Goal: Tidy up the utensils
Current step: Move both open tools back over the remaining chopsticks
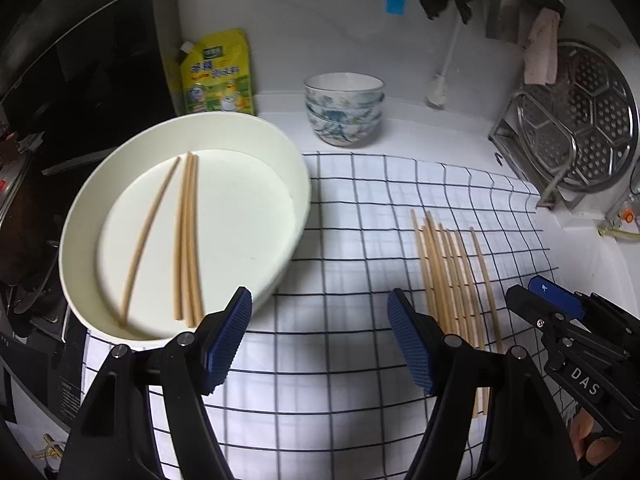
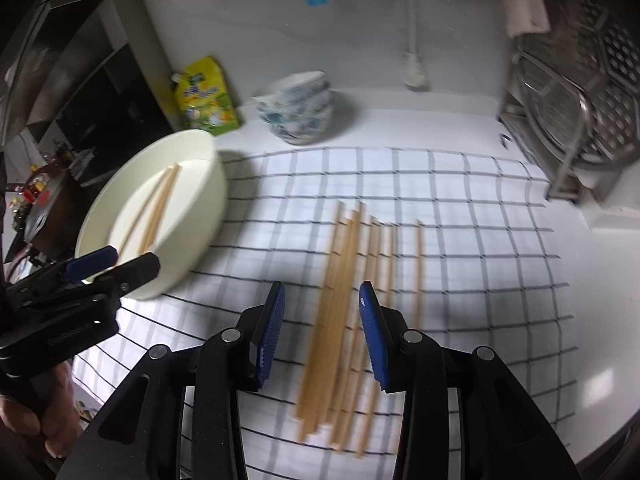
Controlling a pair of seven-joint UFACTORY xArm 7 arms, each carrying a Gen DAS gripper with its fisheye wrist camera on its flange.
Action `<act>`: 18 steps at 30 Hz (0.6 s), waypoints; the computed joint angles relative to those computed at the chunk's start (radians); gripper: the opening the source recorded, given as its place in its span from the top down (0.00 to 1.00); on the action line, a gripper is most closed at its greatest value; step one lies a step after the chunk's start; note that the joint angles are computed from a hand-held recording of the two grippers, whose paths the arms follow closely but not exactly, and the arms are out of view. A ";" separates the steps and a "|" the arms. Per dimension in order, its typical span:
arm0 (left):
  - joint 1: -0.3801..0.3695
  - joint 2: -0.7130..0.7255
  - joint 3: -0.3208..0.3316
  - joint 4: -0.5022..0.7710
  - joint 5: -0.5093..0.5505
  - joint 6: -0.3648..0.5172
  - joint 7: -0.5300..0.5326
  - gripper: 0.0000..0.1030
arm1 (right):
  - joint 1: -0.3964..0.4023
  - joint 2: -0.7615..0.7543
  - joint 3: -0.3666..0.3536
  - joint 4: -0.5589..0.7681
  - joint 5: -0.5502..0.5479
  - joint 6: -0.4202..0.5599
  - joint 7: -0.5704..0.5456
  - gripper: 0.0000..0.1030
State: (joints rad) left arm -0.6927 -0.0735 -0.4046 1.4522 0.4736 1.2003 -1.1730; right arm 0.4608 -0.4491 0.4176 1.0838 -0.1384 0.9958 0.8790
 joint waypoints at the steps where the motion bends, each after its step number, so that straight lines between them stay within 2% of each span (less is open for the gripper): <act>1: -0.004 0.016 -0.004 0.009 0.000 -0.003 -0.002 0.33 | 0.003 -0.023 -0.010 -0.025 0.008 0.007 -0.003 0.64; 10: -0.077 0.121 0.022 0.050 -0.008 -0.020 -0.009 0.32 | -0.005 -0.131 -0.044 -0.185 0.061 0.036 -0.035 0.62; 18: -0.124 0.183 0.051 0.067 0.030 -0.047 -0.040 0.28 | -0.017 -0.144 -0.045 -0.256 0.074 0.037 -0.046 0.62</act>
